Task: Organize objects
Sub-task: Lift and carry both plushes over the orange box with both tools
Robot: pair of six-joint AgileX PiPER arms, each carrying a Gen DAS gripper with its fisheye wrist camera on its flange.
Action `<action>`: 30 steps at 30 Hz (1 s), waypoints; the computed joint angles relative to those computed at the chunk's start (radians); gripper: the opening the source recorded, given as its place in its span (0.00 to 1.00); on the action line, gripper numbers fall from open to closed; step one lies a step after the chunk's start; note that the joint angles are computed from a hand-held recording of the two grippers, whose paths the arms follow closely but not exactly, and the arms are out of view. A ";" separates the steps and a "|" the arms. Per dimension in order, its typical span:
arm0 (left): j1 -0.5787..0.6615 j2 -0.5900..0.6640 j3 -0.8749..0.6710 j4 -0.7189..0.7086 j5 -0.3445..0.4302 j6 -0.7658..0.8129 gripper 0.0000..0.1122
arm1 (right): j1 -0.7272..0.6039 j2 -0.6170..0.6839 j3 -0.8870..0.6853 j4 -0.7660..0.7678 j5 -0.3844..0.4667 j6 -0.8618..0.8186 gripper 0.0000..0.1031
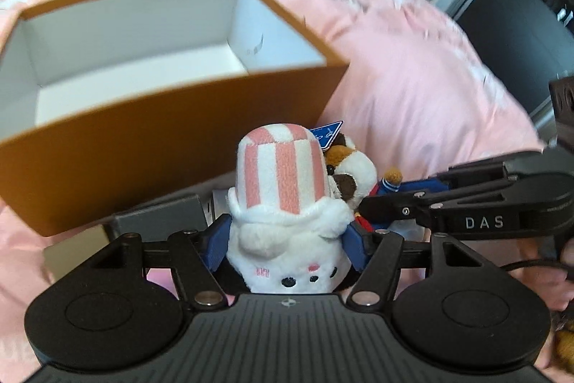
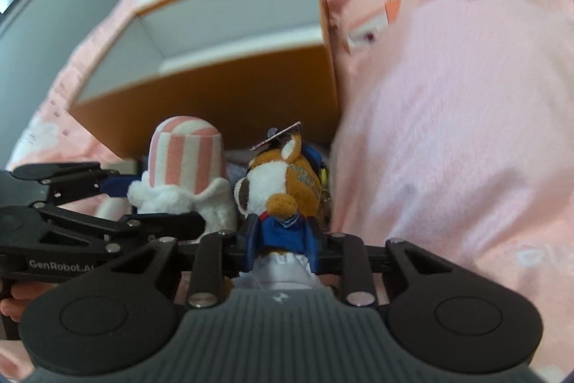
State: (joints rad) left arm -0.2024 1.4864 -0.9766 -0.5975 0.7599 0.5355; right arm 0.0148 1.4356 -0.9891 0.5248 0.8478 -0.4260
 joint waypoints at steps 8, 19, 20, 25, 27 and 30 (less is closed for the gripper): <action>0.098 -0.078 -0.192 0.003 0.157 -0.077 0.66 | -0.045 -0.117 -0.151 0.067 0.080 -0.021 0.27; 0.086 0.297 -0.724 0.217 0.267 -0.319 0.66 | 0.062 0.216 -0.537 -0.010 -0.029 0.179 0.27; 0.085 0.343 -0.759 0.228 0.275 -0.325 0.66 | 0.072 0.261 -0.570 -0.026 -0.032 0.195 0.27; 0.080 0.535 -0.908 0.311 0.323 -0.387 0.65 | 0.128 0.463 -0.716 -0.124 -0.022 0.276 0.27; 0.084 0.601 -0.971 0.328 0.350 -0.401 0.65 | 0.150 0.526 -0.768 -0.174 -0.017 0.310 0.27; 0.067 0.681 -1.043 0.386 0.352 -0.422 0.65 | 0.175 0.616 -0.855 -0.234 0.003 0.340 0.27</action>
State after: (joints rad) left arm -0.1357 2.1673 -2.0195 -0.2112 1.1117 0.1137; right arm 0.1894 2.0515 -1.8441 0.2912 0.8513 -0.0864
